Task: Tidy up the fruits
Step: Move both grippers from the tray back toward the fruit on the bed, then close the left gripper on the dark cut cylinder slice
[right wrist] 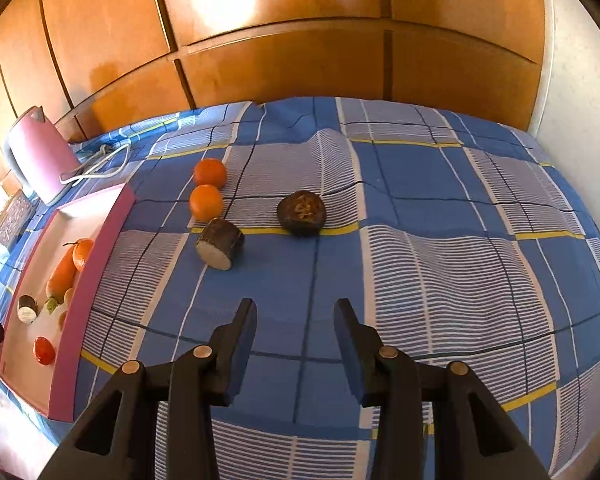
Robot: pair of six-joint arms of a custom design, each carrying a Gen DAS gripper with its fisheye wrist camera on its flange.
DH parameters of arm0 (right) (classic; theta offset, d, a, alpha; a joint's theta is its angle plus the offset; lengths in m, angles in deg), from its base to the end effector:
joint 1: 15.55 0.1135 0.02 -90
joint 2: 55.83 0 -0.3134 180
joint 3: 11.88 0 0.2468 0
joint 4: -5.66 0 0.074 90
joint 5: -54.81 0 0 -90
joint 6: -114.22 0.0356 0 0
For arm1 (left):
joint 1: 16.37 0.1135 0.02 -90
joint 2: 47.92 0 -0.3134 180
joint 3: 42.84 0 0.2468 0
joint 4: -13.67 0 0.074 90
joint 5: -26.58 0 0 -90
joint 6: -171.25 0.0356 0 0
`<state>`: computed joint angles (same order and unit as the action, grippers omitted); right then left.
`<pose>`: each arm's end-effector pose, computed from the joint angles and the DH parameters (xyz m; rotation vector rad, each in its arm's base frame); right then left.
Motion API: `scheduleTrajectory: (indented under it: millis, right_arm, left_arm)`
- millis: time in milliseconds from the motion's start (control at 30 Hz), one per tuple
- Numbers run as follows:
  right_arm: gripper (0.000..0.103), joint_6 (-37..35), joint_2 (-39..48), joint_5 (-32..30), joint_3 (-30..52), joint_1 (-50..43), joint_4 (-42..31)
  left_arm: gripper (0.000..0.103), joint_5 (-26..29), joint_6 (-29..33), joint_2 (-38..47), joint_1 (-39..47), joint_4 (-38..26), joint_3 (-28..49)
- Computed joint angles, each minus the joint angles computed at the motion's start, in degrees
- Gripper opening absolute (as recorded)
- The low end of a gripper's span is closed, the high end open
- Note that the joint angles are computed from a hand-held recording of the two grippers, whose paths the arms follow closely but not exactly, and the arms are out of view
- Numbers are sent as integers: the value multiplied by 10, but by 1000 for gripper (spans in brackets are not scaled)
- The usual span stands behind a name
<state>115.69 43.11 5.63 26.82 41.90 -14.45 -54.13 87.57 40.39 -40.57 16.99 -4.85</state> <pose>0.1316 0.1629 0.1093 0.7781 2.2845 -0.0443 0.2191 -0.1048 0.1570 0.7067 2.2981 -0.3400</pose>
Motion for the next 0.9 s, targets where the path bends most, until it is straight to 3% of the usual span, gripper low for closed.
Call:
scheduleTrajectory:
  millis: [367,900]
  right_arm:
    - [40,33,-27,-7,-49,-6,11]
    - [40,-76,-21,-26,-70,-45,100]
  left_arm:
    - [61,20,-36,61,-67,-54,81]
    - [62,21,-74,218,-159,-95,225]
